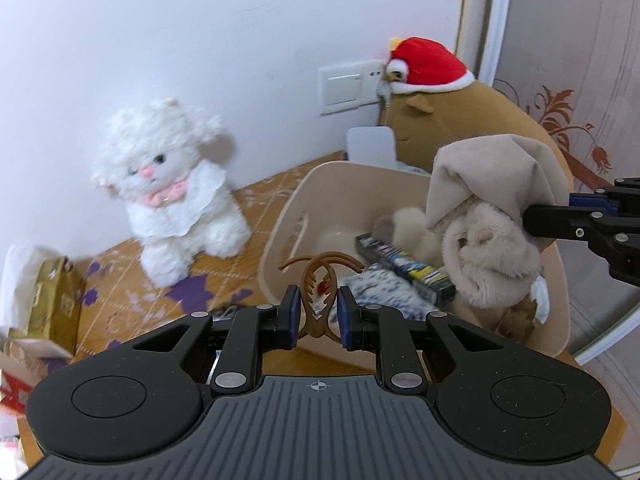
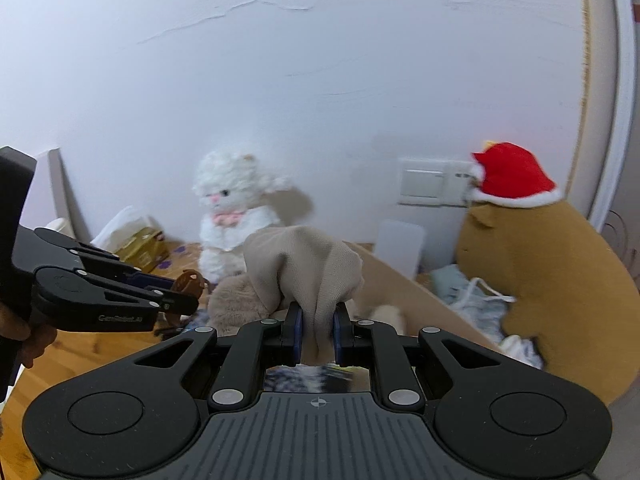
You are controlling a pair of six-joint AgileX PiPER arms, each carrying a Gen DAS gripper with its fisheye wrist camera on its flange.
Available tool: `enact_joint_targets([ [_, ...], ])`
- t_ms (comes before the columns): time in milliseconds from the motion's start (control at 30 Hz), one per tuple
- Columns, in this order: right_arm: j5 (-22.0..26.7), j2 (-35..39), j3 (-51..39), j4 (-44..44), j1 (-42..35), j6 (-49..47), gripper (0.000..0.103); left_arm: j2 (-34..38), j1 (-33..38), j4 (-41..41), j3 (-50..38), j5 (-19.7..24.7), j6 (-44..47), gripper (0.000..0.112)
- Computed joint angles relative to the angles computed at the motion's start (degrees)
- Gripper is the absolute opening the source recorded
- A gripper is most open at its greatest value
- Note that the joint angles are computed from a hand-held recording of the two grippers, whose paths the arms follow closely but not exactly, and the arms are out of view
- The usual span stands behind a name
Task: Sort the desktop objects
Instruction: 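Carry the towel bundle and claw clip over the basket and open both tools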
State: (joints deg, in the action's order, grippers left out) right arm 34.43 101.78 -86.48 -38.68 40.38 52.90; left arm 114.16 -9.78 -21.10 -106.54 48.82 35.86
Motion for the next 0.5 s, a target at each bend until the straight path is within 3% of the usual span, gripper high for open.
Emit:
enact_joint_targets([
  [267,-3.57,-3.91,6.81,3.73,-6.05,-1.49,0.014,2.76,-5.62,3.72,-3.33,-0.01,-4.91,0.019],
  [500,-6.47,-5.02,9.57,12.51,-11.78,-11.29,0.014,7.26,-10.21,7.76,-9.08,1.48,-9.86,0.019],
])
